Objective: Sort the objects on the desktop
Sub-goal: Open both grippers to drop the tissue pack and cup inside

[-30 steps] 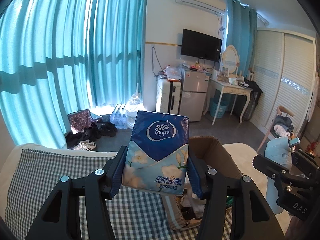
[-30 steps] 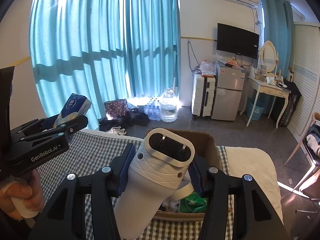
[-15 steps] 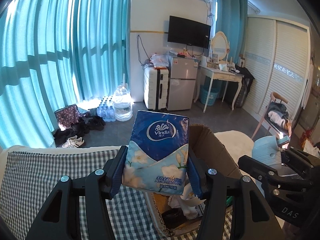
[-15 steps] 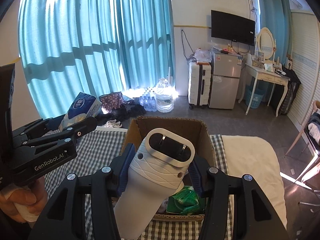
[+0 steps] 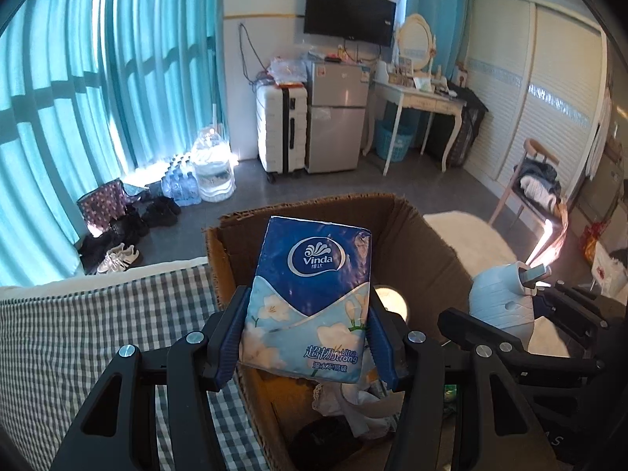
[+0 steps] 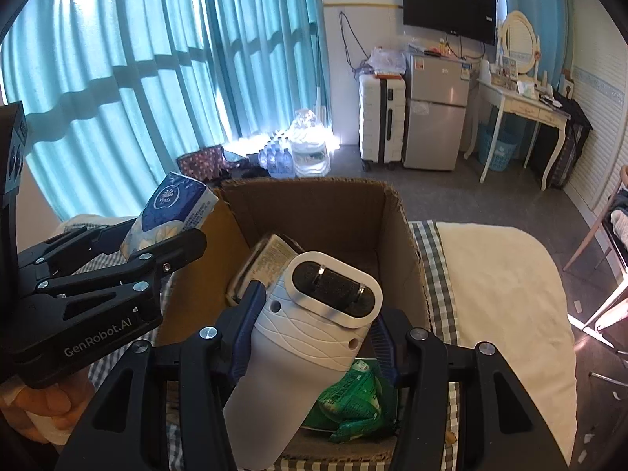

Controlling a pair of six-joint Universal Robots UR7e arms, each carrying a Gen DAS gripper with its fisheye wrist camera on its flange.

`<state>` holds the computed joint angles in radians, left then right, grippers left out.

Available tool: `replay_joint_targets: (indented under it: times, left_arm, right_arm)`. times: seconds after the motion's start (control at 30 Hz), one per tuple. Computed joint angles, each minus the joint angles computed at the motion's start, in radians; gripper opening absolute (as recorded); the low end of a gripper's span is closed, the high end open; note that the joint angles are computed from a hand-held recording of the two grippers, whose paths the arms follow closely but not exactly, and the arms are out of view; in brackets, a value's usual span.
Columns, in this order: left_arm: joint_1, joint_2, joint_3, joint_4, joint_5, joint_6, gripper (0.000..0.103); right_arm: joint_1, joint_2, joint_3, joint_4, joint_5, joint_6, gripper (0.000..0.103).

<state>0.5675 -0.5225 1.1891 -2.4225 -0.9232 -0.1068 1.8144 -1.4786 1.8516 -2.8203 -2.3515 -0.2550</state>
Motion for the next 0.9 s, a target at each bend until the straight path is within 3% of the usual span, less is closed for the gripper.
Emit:
replay_joint_targets:
  times: [0.5,0.67,0.8,0.9]
  left_arm:
    - [0.052,0.125,-0.179,0.199,-0.033,-0.012,0.058]
    - [0.052,0.118,-0.178,0.198,-0.053,-0.022,0.072]
    - [0.042,0.1,-0.162,0.192,-0.04,-0.029,0.072]
    - [0.034,0.081,-0.146,0.179,-0.026,-0.036,0.08]
  right_arm:
    - [-0.097,0.053,-0.028,0.101,0.027,0.032,0.051]
    - [-0.087,0.049,-0.01,0.081,0.024,0.021,0.052]
    - [-0.06,0.047,-0.001,0.037,-0.005,0.003,0.058]
    - [-0.047,0.041,-0.001,0.019,-0.013,-0.001,0.058]
